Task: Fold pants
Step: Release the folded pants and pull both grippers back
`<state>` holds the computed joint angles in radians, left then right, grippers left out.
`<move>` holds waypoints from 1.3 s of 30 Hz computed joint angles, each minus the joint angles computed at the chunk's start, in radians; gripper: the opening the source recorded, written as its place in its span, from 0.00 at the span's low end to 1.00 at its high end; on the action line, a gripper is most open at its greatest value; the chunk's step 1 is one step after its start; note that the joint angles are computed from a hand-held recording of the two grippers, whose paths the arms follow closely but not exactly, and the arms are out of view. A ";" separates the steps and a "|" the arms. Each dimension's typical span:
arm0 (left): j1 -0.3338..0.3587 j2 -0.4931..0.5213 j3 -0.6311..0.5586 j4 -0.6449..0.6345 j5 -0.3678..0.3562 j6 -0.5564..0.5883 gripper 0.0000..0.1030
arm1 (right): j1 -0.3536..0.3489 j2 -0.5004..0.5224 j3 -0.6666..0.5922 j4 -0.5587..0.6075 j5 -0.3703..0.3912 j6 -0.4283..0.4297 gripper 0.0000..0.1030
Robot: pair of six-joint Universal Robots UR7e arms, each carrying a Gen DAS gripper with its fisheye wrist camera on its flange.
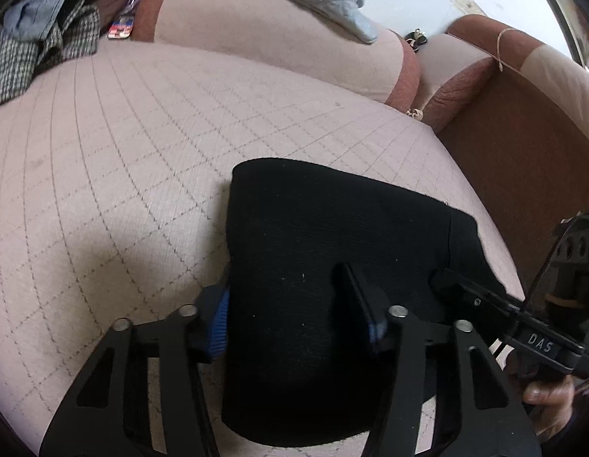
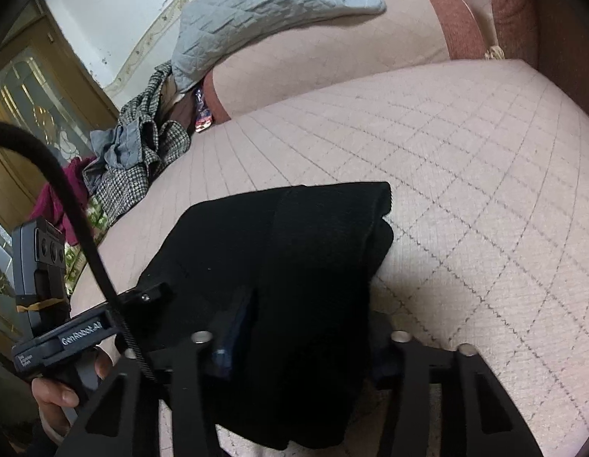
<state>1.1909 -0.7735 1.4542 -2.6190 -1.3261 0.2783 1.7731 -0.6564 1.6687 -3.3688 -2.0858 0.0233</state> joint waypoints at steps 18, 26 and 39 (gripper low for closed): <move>0.007 0.162 -0.329 0.085 0.080 -0.001 0.42 | -0.008 0.143 -0.377 0.206 -0.005 -0.101 0.39; 0.015 0.188 -0.346 0.087 0.132 -0.010 0.57 | -0.004 0.184 -0.391 0.144 -0.156 -0.207 0.61; -0.026 0.109 -0.153 -0.168 0.204 0.076 0.57 | 0.062 0.165 -0.345 0.049 -0.202 -0.265 0.61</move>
